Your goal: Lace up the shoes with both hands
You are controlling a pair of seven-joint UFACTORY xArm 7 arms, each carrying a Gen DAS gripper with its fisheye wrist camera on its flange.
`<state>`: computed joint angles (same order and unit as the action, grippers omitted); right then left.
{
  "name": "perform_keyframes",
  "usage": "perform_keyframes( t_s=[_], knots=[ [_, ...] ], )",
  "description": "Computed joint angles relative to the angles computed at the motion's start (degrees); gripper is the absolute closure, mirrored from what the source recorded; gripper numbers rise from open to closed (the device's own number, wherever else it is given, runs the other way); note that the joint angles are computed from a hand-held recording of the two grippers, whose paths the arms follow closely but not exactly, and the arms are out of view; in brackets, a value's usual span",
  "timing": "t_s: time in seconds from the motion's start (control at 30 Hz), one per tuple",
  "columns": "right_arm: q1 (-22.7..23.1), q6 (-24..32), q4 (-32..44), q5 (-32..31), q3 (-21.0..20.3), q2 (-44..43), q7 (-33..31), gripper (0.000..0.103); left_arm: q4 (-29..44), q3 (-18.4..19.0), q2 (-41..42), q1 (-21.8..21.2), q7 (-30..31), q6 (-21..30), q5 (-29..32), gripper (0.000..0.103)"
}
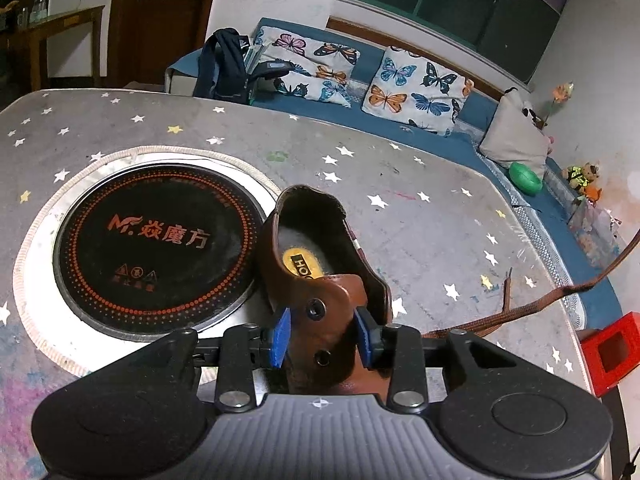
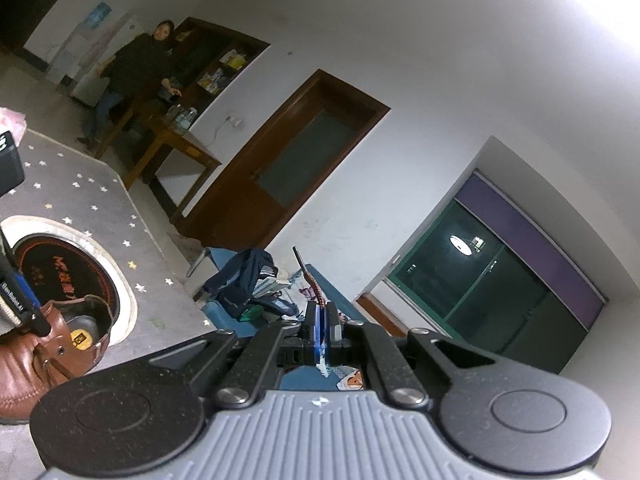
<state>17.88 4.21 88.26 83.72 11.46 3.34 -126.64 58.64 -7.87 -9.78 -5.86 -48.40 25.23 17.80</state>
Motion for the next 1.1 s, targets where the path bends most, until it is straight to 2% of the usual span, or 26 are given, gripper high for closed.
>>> perform_keyframes(
  t_s=[0.2, 0.4, 0.67, 0.83, 1.1],
  knots=[
    [0.12, -0.26, -0.40, -2.11, 0.19, 0.18, 1.75, 0.102, -2.25, 1.39, -0.95, -0.52, 3.86, -3.58, -4.25, 0.066],
    [0.29, -0.81, -0.67, -1.18, 0.53, -0.10, 0.73, 0.102, -4.16, 2.20, -2.22, -1.16, 10.54, -6.11, -8.56, 0.066],
    [0.77, -0.65, -1.38, -1.68, 0.58, -0.58, 1.02, 0.102, -6.35, 2.12, -4.52, -1.43, 17.79, -6.58, -10.69, 0.066],
    [1.23, -0.90, -1.67, -1.90, 0.50, -0.74, 1.07, 0.102, -7.60, 1.38, -6.17, -0.84, 22.16, -5.42, -9.55, 0.065],
    [1.58, -1.22, -1.95, -3.43, 0.62, -0.84, 2.35, 0.102, -7.76, -0.80, -6.30, 1.59, 20.67, -1.17, -4.60, 0.065]
  ],
)
